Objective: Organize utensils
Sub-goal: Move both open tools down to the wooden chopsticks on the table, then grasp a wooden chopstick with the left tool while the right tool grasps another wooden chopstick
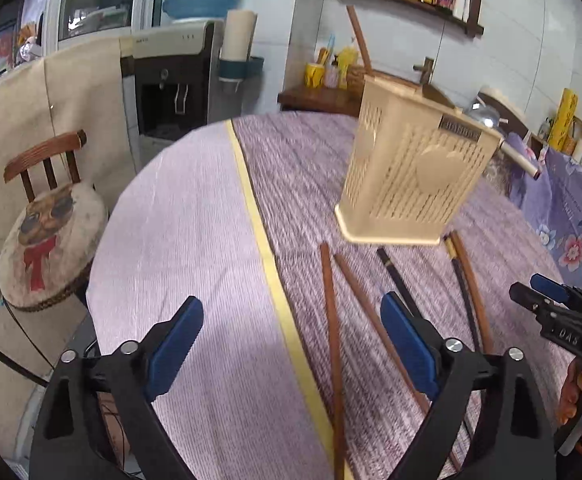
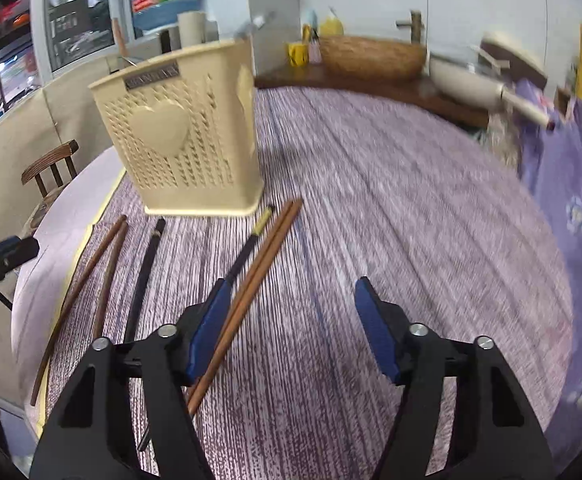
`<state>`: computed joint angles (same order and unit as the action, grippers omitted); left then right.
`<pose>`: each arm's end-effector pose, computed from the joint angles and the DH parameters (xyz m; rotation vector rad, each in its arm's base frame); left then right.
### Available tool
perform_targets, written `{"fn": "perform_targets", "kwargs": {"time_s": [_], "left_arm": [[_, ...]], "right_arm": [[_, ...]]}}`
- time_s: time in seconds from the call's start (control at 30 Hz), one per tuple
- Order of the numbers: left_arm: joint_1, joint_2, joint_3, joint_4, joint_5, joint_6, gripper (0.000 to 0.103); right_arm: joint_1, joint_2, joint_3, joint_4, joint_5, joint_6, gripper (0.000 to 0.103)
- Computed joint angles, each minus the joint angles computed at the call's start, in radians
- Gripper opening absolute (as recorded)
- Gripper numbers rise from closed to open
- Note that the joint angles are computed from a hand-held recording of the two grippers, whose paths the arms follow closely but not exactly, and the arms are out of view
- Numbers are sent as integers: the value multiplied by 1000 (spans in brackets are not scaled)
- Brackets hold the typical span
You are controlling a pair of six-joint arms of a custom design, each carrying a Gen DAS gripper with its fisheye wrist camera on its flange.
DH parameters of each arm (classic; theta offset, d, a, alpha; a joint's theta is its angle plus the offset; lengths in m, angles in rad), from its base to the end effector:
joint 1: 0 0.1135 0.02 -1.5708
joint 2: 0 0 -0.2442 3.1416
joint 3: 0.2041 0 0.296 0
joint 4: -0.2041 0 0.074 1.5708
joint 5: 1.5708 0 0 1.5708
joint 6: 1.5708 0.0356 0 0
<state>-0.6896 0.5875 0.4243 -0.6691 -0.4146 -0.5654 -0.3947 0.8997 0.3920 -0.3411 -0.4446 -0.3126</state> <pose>0.1513 -0.1062 0.1821 -0.0443 2.3175 -0.1316 0.2097 -0.0708 0.1366 -0.1023 2.3204 0.1881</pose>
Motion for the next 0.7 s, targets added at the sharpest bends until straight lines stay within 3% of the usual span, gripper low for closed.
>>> {"fn": "perform_targets", "kwargs": {"time_s": [0.13, 0.7], "left_arm": [[-10, 43, -15, 14, 26, -13, 73], [-105, 292, 35, 66, -29, -55, 59]], "right_arm": [[19, 59, 14, -8, 5, 26, 51], [147, 101, 10, 21, 132, 82, 49]]}}
